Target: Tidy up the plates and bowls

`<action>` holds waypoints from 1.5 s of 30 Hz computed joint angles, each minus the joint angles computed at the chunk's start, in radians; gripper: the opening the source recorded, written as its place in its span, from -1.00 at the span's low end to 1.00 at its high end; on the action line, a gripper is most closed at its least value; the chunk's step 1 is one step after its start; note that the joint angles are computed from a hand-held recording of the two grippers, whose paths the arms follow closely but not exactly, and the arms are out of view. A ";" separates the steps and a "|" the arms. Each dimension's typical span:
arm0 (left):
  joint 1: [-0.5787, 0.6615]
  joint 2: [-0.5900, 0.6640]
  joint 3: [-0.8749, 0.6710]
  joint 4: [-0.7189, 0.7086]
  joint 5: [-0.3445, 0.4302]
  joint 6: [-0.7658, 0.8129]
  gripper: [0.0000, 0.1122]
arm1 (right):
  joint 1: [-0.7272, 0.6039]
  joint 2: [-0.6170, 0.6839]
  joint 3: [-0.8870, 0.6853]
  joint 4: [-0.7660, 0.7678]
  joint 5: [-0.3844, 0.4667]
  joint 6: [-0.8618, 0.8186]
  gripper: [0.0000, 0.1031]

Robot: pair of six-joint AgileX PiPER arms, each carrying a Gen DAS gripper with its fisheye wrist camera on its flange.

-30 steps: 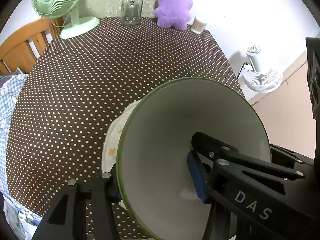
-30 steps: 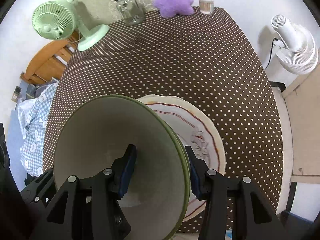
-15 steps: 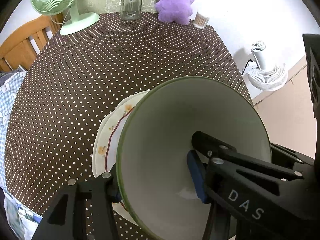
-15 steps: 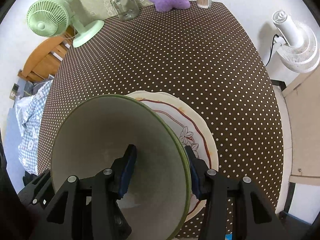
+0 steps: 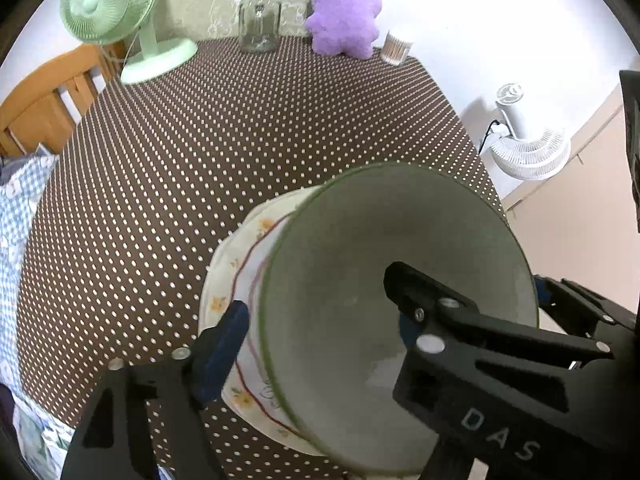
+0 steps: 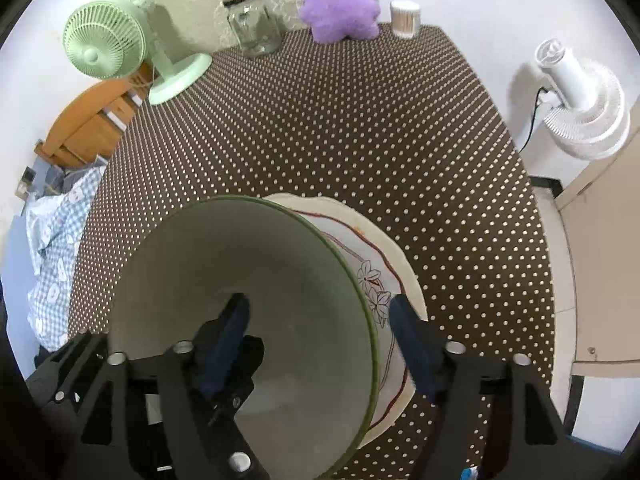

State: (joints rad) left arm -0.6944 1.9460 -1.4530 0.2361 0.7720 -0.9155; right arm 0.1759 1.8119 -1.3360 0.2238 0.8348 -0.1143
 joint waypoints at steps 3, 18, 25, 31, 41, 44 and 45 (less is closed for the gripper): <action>0.002 -0.037 0.031 0.009 -0.014 0.030 0.52 | 0.028 -0.036 0.024 -0.056 -0.020 0.076 0.58; 0.027 -0.314 0.279 0.212 -0.130 0.044 0.55 | 0.320 -0.272 0.152 -0.684 -0.067 0.867 0.74; -0.024 -0.465 0.381 0.363 -0.127 -0.064 0.55 | 0.426 -0.375 0.198 -0.848 -0.029 1.076 0.77; -0.137 -0.565 0.501 0.613 -0.053 -0.338 0.68 | 0.530 -0.485 0.309 -0.951 -0.051 1.197 0.77; -0.359 -0.660 0.693 0.814 0.185 -0.763 0.72 | 0.704 -0.654 0.531 -1.117 -0.065 1.413 0.77; -0.422 -0.679 0.740 0.845 0.232 -0.854 0.73 | 0.755 -0.695 0.588 -1.170 -0.052 1.495 0.77; -0.443 -0.682 0.755 0.860 0.250 -0.886 0.75 | 0.775 -0.709 0.609 -1.192 -0.046 1.530 0.77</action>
